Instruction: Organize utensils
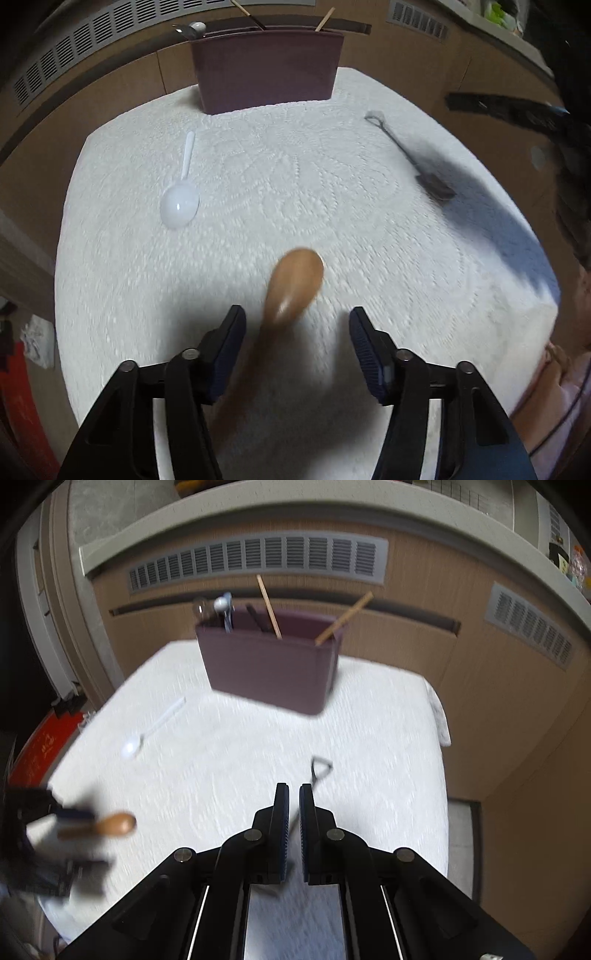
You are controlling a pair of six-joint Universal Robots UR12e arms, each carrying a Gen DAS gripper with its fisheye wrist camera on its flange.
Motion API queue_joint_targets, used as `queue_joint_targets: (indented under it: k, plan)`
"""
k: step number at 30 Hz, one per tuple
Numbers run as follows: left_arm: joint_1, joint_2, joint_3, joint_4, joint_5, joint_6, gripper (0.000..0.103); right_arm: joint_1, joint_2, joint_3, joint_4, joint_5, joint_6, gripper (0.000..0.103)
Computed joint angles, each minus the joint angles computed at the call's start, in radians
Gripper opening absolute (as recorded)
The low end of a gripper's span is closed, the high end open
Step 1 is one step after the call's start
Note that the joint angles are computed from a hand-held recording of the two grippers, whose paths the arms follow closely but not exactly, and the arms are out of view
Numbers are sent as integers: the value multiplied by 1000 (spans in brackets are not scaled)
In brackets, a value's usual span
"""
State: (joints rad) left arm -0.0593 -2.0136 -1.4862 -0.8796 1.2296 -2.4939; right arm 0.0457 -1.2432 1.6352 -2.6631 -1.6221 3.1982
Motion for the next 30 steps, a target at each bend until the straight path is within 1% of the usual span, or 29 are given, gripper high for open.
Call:
queue_joint_targets:
  k: [1, 2, 3, 4, 5, 6, 7, 8, 9, 12, 14, 15, 16, 17, 18, 19, 20, 22, 24, 26, 30]
  plan:
    - [-6, -11, 13, 0, 16, -5, 49, 0, -7, 14, -4, -4, -2, 5]
    - [-10, -19, 20, 11, 25, -8, 49, -1, -18, 35, -15, -9, -6, 6]
    - [-11, -25, 28, 13, 26, -7, 46, -3, -27, 53, -24, -6, -11, 8]
    - [-14, -29, 32, 17, 23, -16, 38, -4, -36, 73, -32, -9, -7, 14]
    - [-15, -29, 30, 30, 22, -36, 34, -4, -41, 84, -33, -15, 2, 21]
    - [-15, -34, 31, 45, 23, -48, 34, -1, -44, 97, -32, -26, 17, 39]
    - [-15, -30, 19, 77, 16, -74, 34, 2, -46, 109, -38, -30, 34, 55]
    - [-13, -30, 12, 109, 8, -101, 34, 5, -46, 122, -46, -30, 65, 60]
    - [-12, -24, -7, 173, 3, -151, 34, 9, -45, 130, -51, -30, 90, 61]
    - [-2, -11, -52, 363, -37, -302, 34, 29, -23, 125, -52, -47, 195, 61]
    - [-2, -9, -72, 485, -36, -391, 34, 30, -1, 97, -15, -20, 276, 61]
    - [-1, -10, -76, 524, -35, -420, 33, 30, 10, 81, 11, -7, 309, 61]
    - [1, -10, -77, 547, -46, -450, 33, 37, 22, 64, 31, -21, 327, 59]
    - [3, -11, -75, 551, -60, -467, 33, 53, 32, 53, 31, -78, 323, 56]
    - [7, -12, -73, 549, -75, -484, 33, 67, 42, 38, 48, -127, 301, 39]
    - [9, -13, -70, 543, -86, -492, 33, 77, 49, 26, 68, -160, 271, 32]
    - [13, -12, -69, 539, -93, -495, 33, 83, 50, 26, 63, -179, 250, 32]
    - [16, -8, -74, 544, -99, -501, 33, 81, 42, 31, 59, -172, 223, 32]
    - [18, -6, -75, 551, -106, -514, 33, 83, 31, 41, 25, -201, 195, 31]
    - [21, 3, -83, 567, -112, -526, 33, 79, 15, 49, -18, -209, 161, 30]
    - [24, 15, -93, 609, -131, -554, 33, 62, -21, 59, -124, -168, 106, 27]
